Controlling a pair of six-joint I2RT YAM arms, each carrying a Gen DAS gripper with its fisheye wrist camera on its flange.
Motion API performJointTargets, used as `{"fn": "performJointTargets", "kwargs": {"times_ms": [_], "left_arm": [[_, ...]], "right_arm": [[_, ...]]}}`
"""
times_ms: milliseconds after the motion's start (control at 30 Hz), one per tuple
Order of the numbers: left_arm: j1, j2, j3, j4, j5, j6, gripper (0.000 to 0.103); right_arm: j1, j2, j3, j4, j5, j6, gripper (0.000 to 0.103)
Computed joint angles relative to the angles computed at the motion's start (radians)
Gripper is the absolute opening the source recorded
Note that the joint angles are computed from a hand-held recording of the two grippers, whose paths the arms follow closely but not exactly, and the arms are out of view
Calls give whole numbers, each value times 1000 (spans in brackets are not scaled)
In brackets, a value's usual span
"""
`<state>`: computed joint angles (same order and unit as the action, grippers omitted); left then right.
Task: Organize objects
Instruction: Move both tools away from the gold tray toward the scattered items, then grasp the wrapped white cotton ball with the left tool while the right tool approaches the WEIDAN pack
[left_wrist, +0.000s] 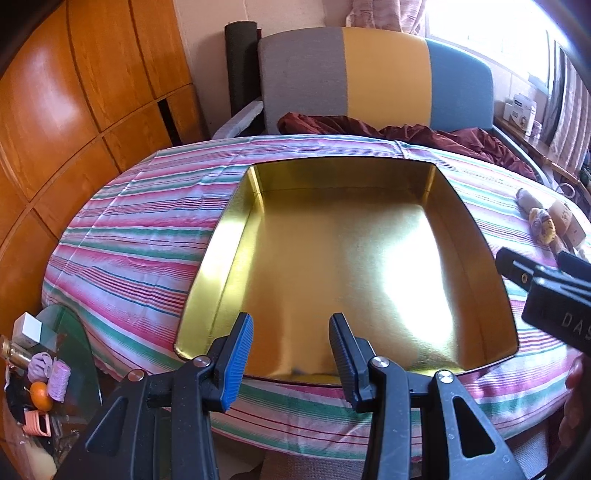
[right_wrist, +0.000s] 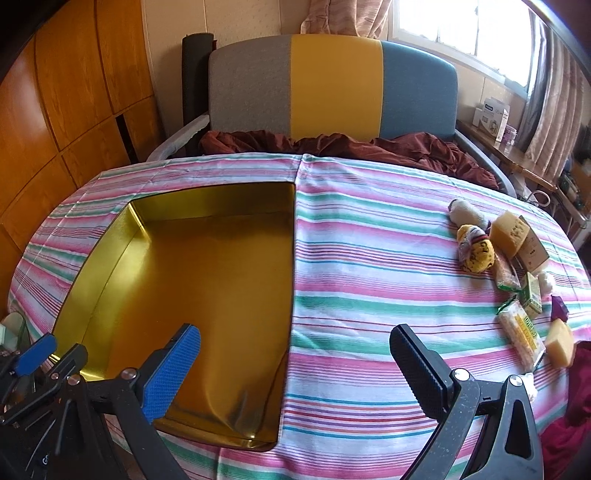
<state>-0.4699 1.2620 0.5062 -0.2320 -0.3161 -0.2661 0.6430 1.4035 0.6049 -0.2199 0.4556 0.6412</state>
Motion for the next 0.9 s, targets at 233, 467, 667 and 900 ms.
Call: {"fn": "performJointTargets", "kwargs": {"times_ms": [233, 467, 667, 900], "left_arm": [[-68, 3, 14, -5, 51, -25, 43], [-147, 4, 26, 52, 231, -34, 43], [-259, 58, 76, 90, 326, -40, 45], [-422, 184, 177, 111, 329, -16, 54]], "right_arm": [[-57, -146, -73, -54, 41, -64, 103], [-269, -393, -224, -101, -27, -209, 103], [-676, -675, -343, -142, -258, -461, 103], [-1216, -629, -342, -57, -628, -836, 103]]}}
